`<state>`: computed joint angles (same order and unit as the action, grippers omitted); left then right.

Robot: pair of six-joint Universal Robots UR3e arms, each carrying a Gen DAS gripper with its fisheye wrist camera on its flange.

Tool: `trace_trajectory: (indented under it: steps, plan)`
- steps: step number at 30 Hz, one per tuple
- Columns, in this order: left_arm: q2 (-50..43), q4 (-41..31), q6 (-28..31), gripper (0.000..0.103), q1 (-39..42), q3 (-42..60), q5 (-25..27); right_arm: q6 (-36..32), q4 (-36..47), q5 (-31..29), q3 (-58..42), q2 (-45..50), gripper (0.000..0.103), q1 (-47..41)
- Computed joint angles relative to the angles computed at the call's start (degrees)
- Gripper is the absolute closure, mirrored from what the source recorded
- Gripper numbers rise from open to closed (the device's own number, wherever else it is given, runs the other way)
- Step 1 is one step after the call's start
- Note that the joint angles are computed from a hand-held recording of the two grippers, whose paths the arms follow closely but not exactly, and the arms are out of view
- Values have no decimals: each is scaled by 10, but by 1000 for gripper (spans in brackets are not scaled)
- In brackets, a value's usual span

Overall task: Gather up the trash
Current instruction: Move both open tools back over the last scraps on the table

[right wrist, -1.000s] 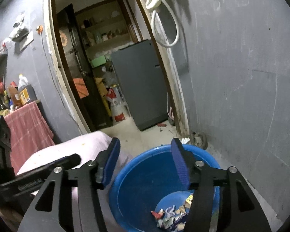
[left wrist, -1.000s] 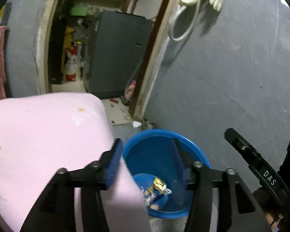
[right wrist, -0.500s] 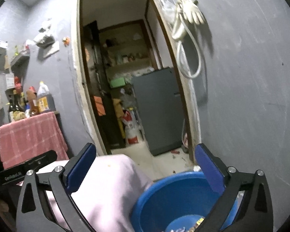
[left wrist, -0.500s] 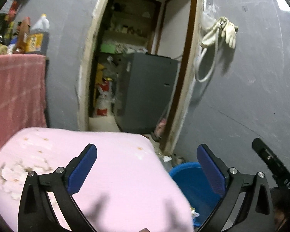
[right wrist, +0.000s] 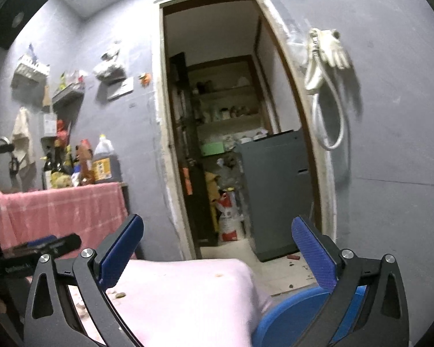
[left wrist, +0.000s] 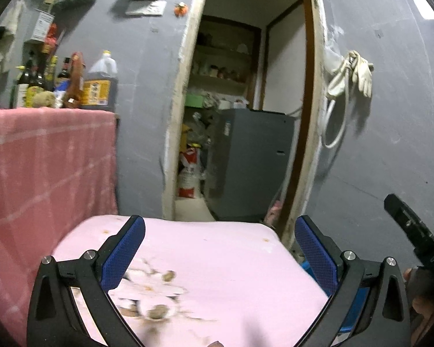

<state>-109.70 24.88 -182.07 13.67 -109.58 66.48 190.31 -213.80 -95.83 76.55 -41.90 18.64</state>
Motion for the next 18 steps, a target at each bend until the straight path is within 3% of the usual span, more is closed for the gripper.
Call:
trace_trajectory:
  steps: [9, 18]
  plan:
    - [48, 60, 18, 2, 103, -98, -50, -37, 70, 23, -96, 46, 0, 42]
    - [38, 31, 46, 2, 157, -132, -85, -70, 182, 24, -184, 90, 0, 66]
